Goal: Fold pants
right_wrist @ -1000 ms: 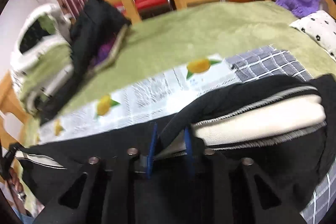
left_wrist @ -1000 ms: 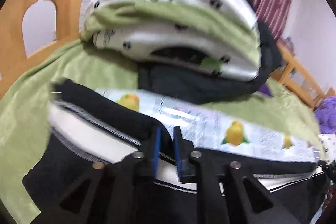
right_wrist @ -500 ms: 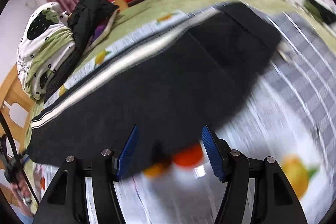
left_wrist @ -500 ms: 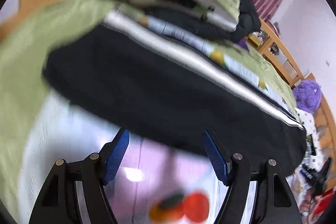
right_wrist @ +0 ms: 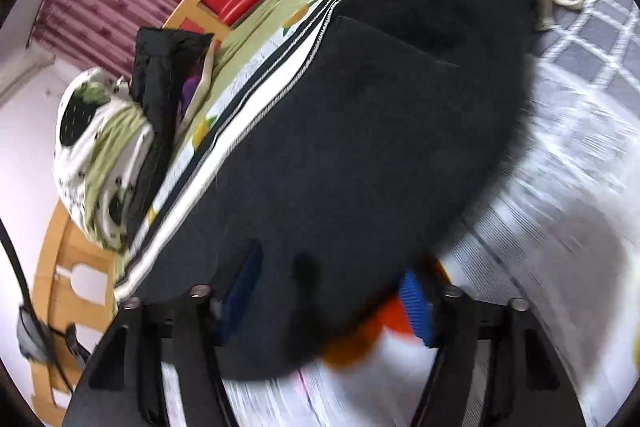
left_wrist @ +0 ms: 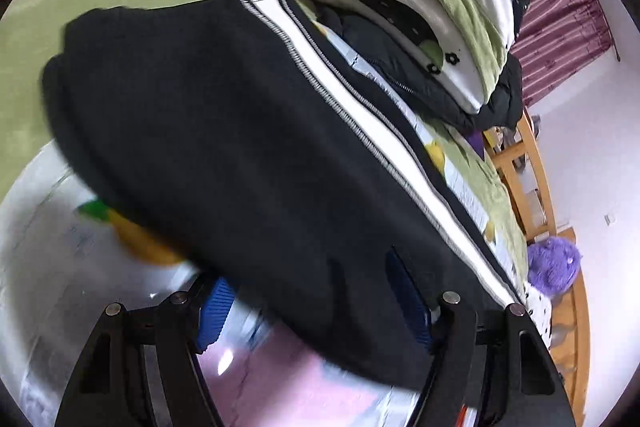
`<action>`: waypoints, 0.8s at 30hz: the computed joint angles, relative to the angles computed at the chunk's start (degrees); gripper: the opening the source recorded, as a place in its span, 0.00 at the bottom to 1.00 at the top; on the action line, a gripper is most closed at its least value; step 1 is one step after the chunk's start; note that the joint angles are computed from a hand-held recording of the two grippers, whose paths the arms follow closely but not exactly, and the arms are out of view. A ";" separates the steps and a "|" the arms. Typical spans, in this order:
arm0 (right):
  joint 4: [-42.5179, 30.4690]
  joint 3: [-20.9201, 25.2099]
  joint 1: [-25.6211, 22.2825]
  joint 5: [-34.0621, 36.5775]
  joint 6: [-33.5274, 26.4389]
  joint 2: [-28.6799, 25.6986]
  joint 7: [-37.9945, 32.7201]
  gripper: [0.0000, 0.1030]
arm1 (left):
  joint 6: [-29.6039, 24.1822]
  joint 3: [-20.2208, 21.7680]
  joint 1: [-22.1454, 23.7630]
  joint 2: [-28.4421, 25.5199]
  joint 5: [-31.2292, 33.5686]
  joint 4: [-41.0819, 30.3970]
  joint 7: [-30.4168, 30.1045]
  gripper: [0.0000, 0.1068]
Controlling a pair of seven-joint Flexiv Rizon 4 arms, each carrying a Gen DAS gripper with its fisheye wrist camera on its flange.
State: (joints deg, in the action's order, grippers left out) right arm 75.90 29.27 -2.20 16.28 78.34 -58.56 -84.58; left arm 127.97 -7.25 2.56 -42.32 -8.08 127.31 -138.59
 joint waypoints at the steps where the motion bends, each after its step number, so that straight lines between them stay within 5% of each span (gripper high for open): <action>1: -1.47 -1.63 1.35 -0.09 -0.49 -0.52 2.19 0.38 | -0.32 0.49 -0.67 -0.31 -1.02 -0.80 0.22 0.59; 3: -3.76 -2.18 1.95 0.24 -1.17 -1.65 4.44 0.22 | -4.11 3.33 -4.66 0.67 -6.41 -1.44 2.29 0.29; 6: -3.35 0.66 -0.52 1.98 -1.36 -1.07 3.13 0.10 | -8.78 5.73 -8.30 3.83 -10.89 -0.24 5.40 0.11; 10: 4.64 4.71 -5.62 4.38 2.32 4.91 -2.88 0.05 | -5.74 6.47 -11.30 10.11 -10.36 5.75 7.45 0.11; 14: 13.21 6.98 -10.38 5.84 2.56 11.20 -6.85 0.05 | -4.92 10.30 -22.95 15.88 -20.11 12.71 13.66 0.11; 24: 30.40 7.61 -18.27 12.99 0.67 21.77 -17.55 0.10 | -3.97 5.75 -33.70 18.70 -32.00 23.95 10.58 0.17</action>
State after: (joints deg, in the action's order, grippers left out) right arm 106.30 36.88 -20.48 29.27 79.01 -36.79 -102.13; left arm 124.00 -1.50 -31.14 -23.62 -40.08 151.25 -128.01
